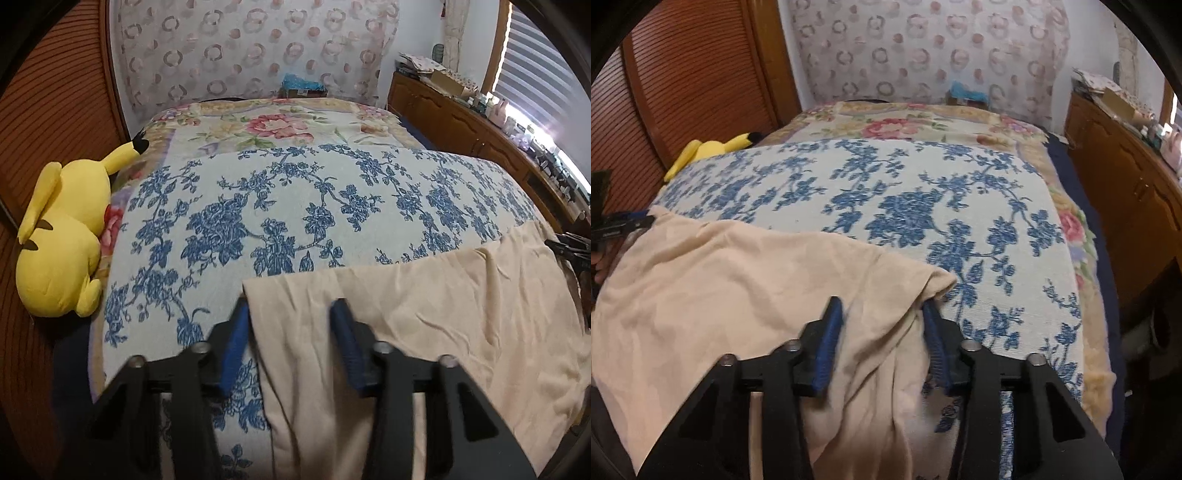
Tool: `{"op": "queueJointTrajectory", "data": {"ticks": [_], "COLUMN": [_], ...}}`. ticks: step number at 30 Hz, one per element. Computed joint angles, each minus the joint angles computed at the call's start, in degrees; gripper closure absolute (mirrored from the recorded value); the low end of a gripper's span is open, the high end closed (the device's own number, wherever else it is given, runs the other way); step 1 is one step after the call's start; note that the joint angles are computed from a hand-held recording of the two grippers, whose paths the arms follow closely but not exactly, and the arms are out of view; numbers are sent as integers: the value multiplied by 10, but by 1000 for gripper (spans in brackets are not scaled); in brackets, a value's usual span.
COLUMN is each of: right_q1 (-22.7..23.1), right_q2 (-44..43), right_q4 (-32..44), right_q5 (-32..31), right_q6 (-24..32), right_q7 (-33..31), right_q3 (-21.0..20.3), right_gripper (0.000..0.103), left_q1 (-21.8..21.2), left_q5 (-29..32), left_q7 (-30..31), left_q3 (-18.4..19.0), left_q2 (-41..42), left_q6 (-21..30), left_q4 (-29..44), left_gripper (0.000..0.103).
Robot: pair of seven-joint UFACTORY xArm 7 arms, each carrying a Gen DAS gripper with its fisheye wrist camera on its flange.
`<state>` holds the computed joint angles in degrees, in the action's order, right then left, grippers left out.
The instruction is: Fold small clothes
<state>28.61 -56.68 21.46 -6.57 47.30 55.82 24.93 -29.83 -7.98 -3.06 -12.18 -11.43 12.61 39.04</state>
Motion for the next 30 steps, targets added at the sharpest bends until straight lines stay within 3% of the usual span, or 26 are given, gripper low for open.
{"op": "queueJointTrajectory", "data": {"ticks": [2, 3, 6, 14, 21, 25, 27, 29, 30], "right_q1": [12, 17, 12, 0, -55, -123, -154, -195, -199], "right_q2": [-4, -2, 4, -63, -84, -27, 16, 65, 82], "right_q4": [-12, -16, -3, 70, 202, 310, 348, 362, 356], "right_q5": [10, 17, 14, -25, -51, -79, -77, -81, -73], "right_q6": [-29, -45, -40, 19, 61, 70, 63, 72, 69], "right_q7": [-2, -2, 9, 44, -9, -109, -149, -172, -176], "right_q3": [-10, -15, 5, 60, 69, 46, 20, 6, -3], "right_gripper": [93, 96, 98, 99, 99, 99, 99, 97, 94], "left_q1": [-10, -33, -26, -83, -134, -74, -34, -41, -12], "left_q5": [-16, -50, -44, -71, -87, -62, -42, -58, -37], "left_q7": [14, 39, 33, 52, 75, 72, 67, 96, 82], "left_q3": [6, 24, 4, 33, 92, 81, 72, 90, 72], "left_q2": [-1, -2, -27, -170, -271, -227, -159, -100, -63], "left_q6": [4, 9, -7, -19, -8, -12, 1, 31, 37], "left_q4": [2, 3, -13, -51, -17, 75, 147, 195, 217], "left_gripper": [97, 98, 100, 100, 100, 99, 99, 88, 87]}}
